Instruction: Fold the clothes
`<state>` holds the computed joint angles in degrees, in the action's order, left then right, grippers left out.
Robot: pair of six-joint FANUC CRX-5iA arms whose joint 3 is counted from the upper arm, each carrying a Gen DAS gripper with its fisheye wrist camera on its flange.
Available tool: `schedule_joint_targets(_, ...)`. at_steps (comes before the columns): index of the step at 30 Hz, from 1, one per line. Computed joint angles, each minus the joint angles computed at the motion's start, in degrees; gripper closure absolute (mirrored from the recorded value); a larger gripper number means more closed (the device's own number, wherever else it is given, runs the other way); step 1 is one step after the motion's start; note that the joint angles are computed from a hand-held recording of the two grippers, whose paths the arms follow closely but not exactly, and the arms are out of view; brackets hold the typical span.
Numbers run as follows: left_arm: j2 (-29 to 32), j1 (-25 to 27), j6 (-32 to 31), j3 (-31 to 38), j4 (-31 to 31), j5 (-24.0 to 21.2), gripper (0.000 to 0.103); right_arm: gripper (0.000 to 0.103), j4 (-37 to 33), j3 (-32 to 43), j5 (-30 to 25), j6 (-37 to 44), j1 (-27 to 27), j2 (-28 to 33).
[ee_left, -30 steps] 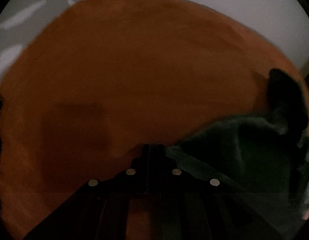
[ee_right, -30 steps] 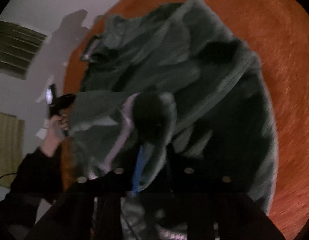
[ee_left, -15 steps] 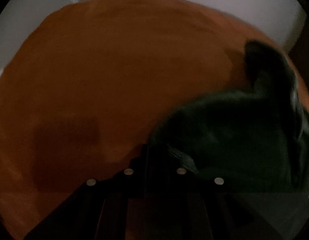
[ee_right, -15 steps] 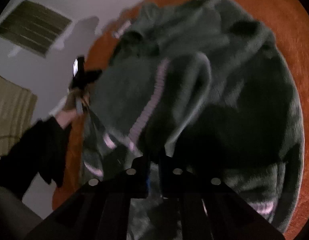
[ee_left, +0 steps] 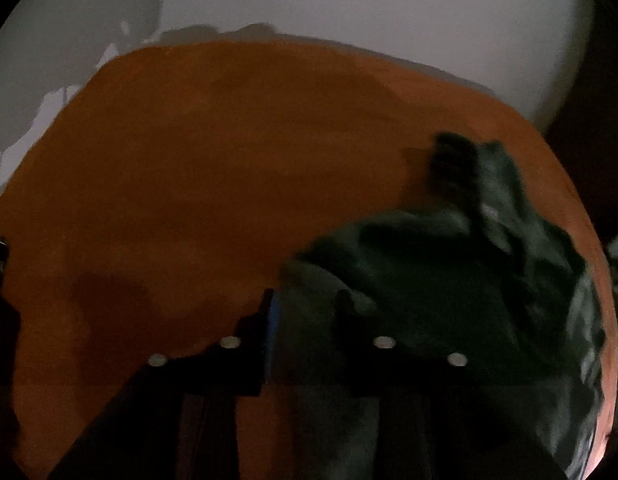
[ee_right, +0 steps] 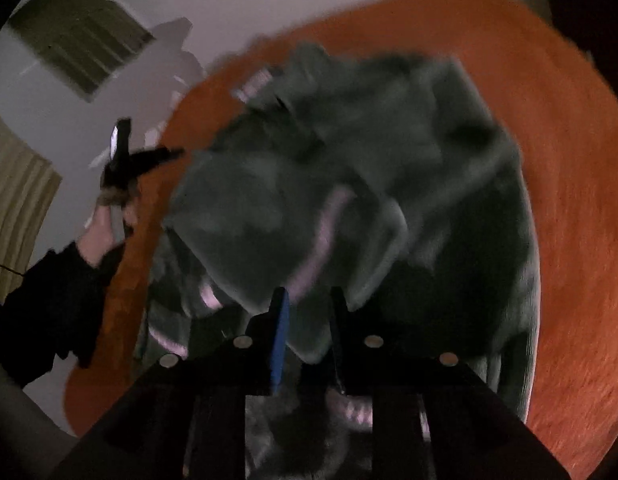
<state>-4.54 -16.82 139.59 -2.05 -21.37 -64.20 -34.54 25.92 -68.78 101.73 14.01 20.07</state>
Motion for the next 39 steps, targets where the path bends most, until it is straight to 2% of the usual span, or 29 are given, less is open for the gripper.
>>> schedule_joint_targets(3,1.7,-4.3,1.0,1.2,-1.3,-0.6,0.062,0.084,4.8,0.6,2.6,0.3,3.3,1.5)
schedule_joint_targets(4,2.2,-5.2,1.6,0.6,0.2,-0.4,0.062,0.084,7.7,1.3,3.0,-2.0,4.8,2.7)
schedule_joint_targets(8,6.2,-6.9,1.9,1.9,-1.8,-3.3,0.062,0.086,16.2,5.3,2.3,-9.5,7.6,8.3)
schedule_joint_targets(10,8.3,-3.6,0.1,3.6,-0.2,-4.3,0.062,0.091,20.4,6.1,1.5,-12.2,8.5,10.5)
schedule_joint_targets(11,7.4,-0.7,-0.6,2.4,2.4,-2.5,0.062,0.091,18.5,8.0,-0.9,-13.7,7.4,11.6)
schedule_joint_targets(13,5.8,4.6,-2.9,1.2,6.3,0.4,0.056,0.091,13.6,10.3,-3.8,-15.4,4.7,12.4)
schedule_joint_targets(15,6.1,11.0,-7.3,1.4,12.6,2.7,0.044,0.091,13.4,9.0,-2.5,-14.3,4.4,10.9)
schedule_joint_targets(17,9.0,15.6,-13.2,2.2,20.6,4.0,0.038,0.091,12.6,8.5,-1.9,-14.2,4.1,10.0)
schedule_joint_targets(19,13.9,18.2,-18.0,5.2,26.6,2.8,0.036,0.091,9.5,10.1,-4.0,-14.5,3.3,10.6)
schedule_joint_targets(22,22.8,17.3,-18.3,14.2,23.7,-6.7,0.036,0.091,8.8,9.8,-4.7,-13.6,3.6,9.9)
schedule_joint_targets(23,23.8,16.8,-16.8,14.9,22.5,-7.2,0.039,0.091,8.7,9.4,-4.6,-13.1,3.7,9.6)
schedule_joint_targets(25,24.3,15.3,-13.4,15.7,19.1,-6.8,0.074,0.091,8.6,8.2,-4.4,-12.7,4.1,8.5)
schedule_joint_targets(26,23.2,14.1,-11.1,15.9,16.3,-5.6,0.095,0.091,8.6,7.6,-4.3,-12.5,4.2,8.0)
schedule_joint_targets(28,21.3,11.3,-6.1,16.5,10.1,-3.6,0.095,0.091,8.8,6.7,-3.9,-12.8,4.3,7.4)
schedule_joint_targets(29,21.8,9.1,-4.7,19.0,5.0,-5.3,0.095,0.091,8.9,6.2,-3.8,-12.9,4.3,7.1)
schedule_joint_targets(30,23.5,8.1,-4.3,21.3,2.9,-7.8,0.095,0.091,9.1,5.8,-3.6,-13.1,4.3,6.9)
schedule_joint_targets(32,27.4,6.9,-4.7,25.4,0.8,-12.9,0.094,0.091,9.9,5.5,-3.6,-13.3,4.5,7.0)
schedule_joint_targets(33,29.7,6.4,-5.3,27.5,0.3,-15.5,0.089,0.091,10.3,5.4,-3.6,-13.4,4.5,7.1)
schedule_joint_targets(34,30.7,5.9,-5.4,28.2,-0.6,-16.2,0.089,0.091,10.5,5.5,-3.7,-13.6,4.6,7.3)
schedule_joint_targets(37,27.0,8.2,-3.8,23.7,2.9,-12.8,0.087,0.091,10.0,5.6,-3.8,-13.9,4.6,7.3)
schedule_joint_targets(38,25.1,10.2,-3.5,21.1,6.2,-10.0,0.087,0.091,9.8,5.4,-3.7,-13.6,4.6,6.9)
schedule_joint_targets(39,22.0,12.8,-2.3,16.6,10.2,-5.3,0.083,0.091,9.5,5.1,-3.5,-13.3,4.5,6.6)
